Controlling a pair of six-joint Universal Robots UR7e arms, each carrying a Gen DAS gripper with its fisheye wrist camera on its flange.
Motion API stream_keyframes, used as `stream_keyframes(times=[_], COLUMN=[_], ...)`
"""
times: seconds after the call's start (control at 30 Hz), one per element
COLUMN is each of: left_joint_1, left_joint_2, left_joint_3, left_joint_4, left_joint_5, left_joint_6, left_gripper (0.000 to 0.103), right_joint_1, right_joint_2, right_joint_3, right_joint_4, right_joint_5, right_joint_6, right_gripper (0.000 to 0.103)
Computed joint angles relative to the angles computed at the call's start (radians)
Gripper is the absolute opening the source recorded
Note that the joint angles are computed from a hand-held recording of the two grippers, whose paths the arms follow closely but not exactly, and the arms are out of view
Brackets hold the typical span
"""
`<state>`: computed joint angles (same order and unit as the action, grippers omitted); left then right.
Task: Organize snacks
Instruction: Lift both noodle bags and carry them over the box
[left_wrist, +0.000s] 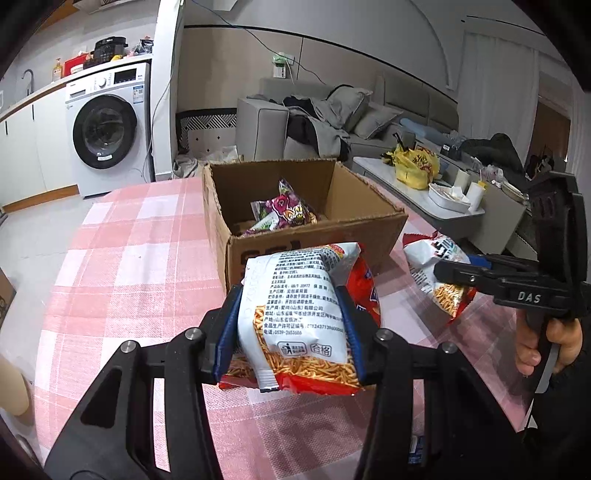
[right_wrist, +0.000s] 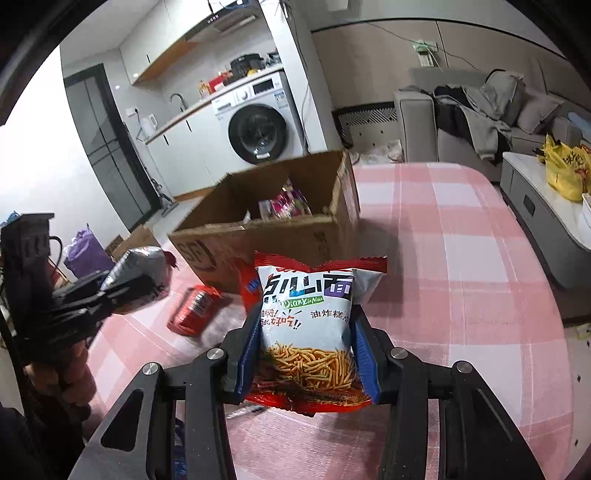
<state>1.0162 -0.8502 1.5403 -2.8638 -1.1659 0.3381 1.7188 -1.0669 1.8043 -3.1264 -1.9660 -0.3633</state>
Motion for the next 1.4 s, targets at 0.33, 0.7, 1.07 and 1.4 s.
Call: stream_keyframes(times=[0.33,0.7,1.07,1.4], left_joint_1=[-0.012,-0.027,-0.021,-0.018], left_joint_2=[-0.013,0.002,0.047,0.100], left_joint_3=[-0.002,-0.053,-0.144,-0.219], left_joint_4=[-0.030,-0.044,-0.021,0.012], left_joint_5=[0.017,0.037,0.017,0.011], left_joint_6=[-0.008,-0.006,-0.034,-0.014], left_gripper=[0.045,0.045,0.045,0.041], right_joint_1=[0.032,0.058,0.069,0.066], right_joint_2=[-0.006,0.006,0.029,0.073], right_joint_3=[-0.016,-0.069,-0.127,-0.191], right_joint_4=[-0.029,-0.029,-0.016,0.018], right_joint_5=[0.019,0.017,0.017,0.026], right_joint_6=[-0.017,-0.040,-0.043,-0.035], right_gripper=[0.046,0.046,0.046,0.046])
